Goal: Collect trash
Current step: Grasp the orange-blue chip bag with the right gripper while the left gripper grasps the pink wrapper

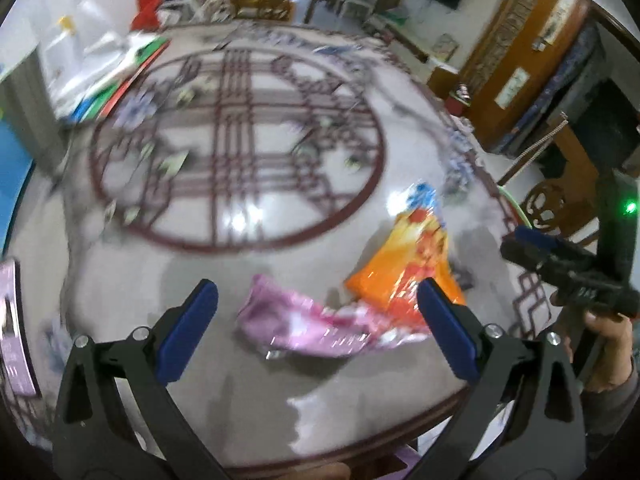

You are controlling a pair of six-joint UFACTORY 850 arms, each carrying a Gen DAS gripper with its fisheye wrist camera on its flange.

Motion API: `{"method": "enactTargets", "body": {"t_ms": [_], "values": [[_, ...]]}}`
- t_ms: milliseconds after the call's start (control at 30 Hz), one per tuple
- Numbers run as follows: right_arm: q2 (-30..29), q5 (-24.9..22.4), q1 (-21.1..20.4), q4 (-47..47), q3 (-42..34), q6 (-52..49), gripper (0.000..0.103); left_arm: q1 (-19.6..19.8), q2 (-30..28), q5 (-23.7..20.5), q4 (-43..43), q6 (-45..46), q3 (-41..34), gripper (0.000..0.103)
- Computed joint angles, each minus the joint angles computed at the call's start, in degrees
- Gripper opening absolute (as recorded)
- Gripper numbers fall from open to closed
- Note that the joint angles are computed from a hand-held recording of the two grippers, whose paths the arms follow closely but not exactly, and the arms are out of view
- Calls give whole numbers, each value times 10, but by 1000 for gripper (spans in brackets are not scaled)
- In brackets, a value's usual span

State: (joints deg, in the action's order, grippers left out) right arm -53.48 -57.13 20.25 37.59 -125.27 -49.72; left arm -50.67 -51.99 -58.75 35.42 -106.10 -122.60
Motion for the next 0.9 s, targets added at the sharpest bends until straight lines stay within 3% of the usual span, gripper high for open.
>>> {"method": "enactTargets", "body": {"t_ms": [167, 533, 800, 867, 900], "values": [[-10, -12, 18, -16, -11, 2, 96, -9, 23, 37, -6, -145, 65, 97], [-67, -73, 34, -30, -84, 62, 96, -12, 26, 90, 52, -377, 108, 97], [-94, -84, 45, -39, -113, 92, 92, -8, 21, 111, 85, -462, 118, 80], [-95, -82, 47, -39, -111, 93, 87, -8, 24, 121, 100, -477, 126, 72], [-97, -82, 48, -39, -112, 91, 78, -8, 25, 121, 106, -484, 128, 72]]}}
